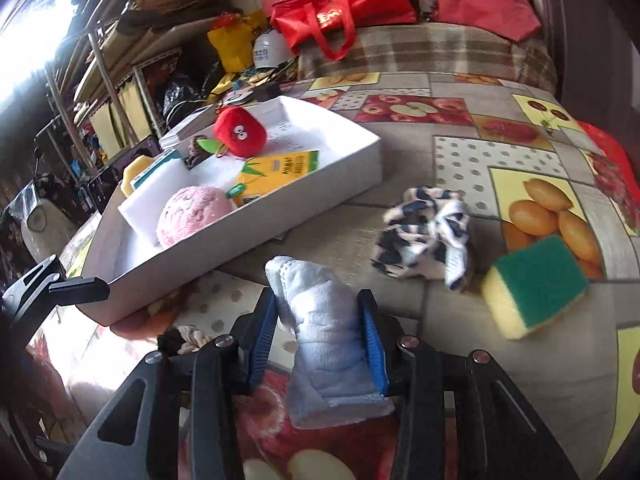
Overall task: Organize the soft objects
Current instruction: 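Grasp the brown knotted rope toy with the left tool while the right tool grasps the white glove, then carry the brown rope toy and white glove over the tray with both tools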
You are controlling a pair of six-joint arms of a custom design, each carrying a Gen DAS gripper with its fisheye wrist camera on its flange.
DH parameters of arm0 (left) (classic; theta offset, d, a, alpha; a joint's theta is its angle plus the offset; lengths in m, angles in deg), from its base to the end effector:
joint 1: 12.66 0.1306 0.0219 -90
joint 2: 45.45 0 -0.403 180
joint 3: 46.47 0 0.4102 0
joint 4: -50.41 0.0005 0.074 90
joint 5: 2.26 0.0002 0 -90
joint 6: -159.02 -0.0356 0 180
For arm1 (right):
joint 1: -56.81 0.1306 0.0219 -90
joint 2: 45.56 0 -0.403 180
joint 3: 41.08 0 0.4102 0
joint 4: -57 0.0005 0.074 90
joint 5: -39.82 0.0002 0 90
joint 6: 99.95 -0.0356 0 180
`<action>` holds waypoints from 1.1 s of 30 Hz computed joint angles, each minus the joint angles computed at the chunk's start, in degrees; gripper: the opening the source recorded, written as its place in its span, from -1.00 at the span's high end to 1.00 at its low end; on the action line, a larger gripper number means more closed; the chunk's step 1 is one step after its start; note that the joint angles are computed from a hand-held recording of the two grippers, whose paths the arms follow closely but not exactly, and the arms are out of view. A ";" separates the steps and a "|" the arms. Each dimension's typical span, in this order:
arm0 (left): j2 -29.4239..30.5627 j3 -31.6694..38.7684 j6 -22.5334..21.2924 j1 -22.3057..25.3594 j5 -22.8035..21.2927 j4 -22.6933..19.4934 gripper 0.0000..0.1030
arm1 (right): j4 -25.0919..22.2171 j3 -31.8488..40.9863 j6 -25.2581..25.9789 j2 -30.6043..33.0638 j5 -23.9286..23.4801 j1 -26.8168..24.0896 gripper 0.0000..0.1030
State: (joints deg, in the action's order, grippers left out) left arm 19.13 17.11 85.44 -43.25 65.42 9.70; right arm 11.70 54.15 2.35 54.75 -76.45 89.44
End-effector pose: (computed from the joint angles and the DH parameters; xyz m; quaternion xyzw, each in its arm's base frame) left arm 0.2982 -0.1612 0.4161 0.0319 0.8982 0.0019 0.4385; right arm 0.4718 0.3202 0.4091 -0.4213 0.8173 0.2687 0.2871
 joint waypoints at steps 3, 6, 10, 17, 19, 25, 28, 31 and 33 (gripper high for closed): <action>5.27 3.32 -0.71 -0.06 -1.58 -2.25 -0.96 | 0.65 -1.40 -2.96 -1.07 -2.25 -3.10 0.21; 10.39 6.74 -0.39 0.61 -1.07 -6.56 -0.86 | 0.78 -1.77 -5.71 -1.04 -5.66 -4.76 0.21; 11.17 6.94 0.27 1.98 3.44 -7.75 -0.76 | 1.18 -1.73 -7.53 -0.92 -6.52 -4.98 0.20; 8.55 4.94 1.57 2.51 7.00 -5.82 0.29 | 4.03 -3.13 -8.45 -2.16 -6.22 -4.78 0.20; 7.42 4.27 1.44 2.34 7.07 -4.27 0.31 | 6.77 -4.79 -8.83 -3.67 -4.70 -4.46 0.20; -3.23 -3.48 -0.40 1.22 4.12 10.18 0.31 | 21.13 -14.24 -12.94 -11.73 1.24 -2.89 0.20; -7.20 -6.75 -6.22 -1.68 -7.63 16.53 0.30 | 27.28 -18.28 -14.05 -15.22 5.04 -1.36 0.20; -9.15 -7.84 -6.96 -1.42 -10.98 17.03 0.30 | 31.02 -20.50 -13.95 -17.39 7.51 -0.11 0.20; -10.40 -8.32 -5.90 -0.03 -11.30 16.28 0.30 | 31.99 -21.00 -15.08 -17.84 7.61 0.18 0.20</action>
